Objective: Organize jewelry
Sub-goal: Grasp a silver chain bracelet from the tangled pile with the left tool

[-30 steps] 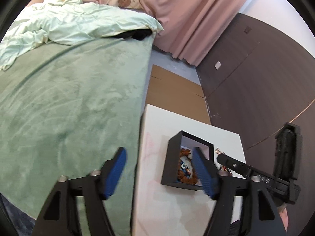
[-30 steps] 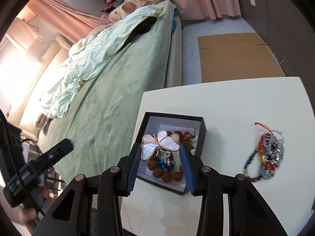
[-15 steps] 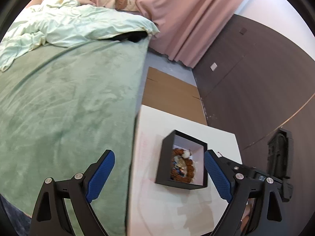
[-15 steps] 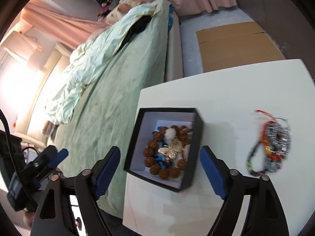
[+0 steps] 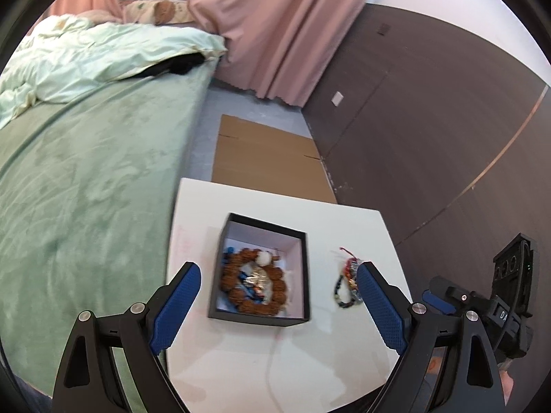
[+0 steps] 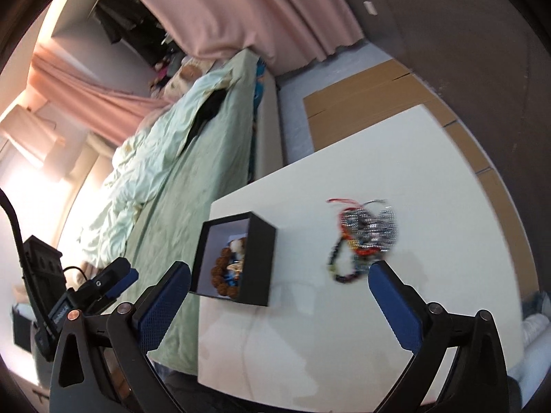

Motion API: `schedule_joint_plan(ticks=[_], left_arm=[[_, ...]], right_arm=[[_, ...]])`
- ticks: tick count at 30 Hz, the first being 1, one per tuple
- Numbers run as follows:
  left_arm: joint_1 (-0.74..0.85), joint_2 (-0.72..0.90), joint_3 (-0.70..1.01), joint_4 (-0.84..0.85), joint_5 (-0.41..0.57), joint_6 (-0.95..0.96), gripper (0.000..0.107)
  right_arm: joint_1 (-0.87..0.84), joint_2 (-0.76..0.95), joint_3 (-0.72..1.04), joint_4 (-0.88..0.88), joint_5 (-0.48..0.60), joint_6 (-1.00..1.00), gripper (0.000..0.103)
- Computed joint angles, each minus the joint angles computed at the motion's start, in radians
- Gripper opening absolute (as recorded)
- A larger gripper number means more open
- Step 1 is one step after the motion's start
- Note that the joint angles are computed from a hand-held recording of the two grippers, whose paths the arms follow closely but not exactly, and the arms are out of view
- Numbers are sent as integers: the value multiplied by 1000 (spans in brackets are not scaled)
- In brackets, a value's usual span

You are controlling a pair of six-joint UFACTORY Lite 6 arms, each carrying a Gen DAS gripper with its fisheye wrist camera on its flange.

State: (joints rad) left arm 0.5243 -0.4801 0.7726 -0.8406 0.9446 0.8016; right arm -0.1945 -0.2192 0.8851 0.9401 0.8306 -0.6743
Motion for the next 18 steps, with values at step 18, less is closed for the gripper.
schedule_joint_plan(ticks=[18], left_arm=[[-568,-1,-21,180,-274,-357,92]], right_arm=[[-408,38,-66,52,150,-298,103]])
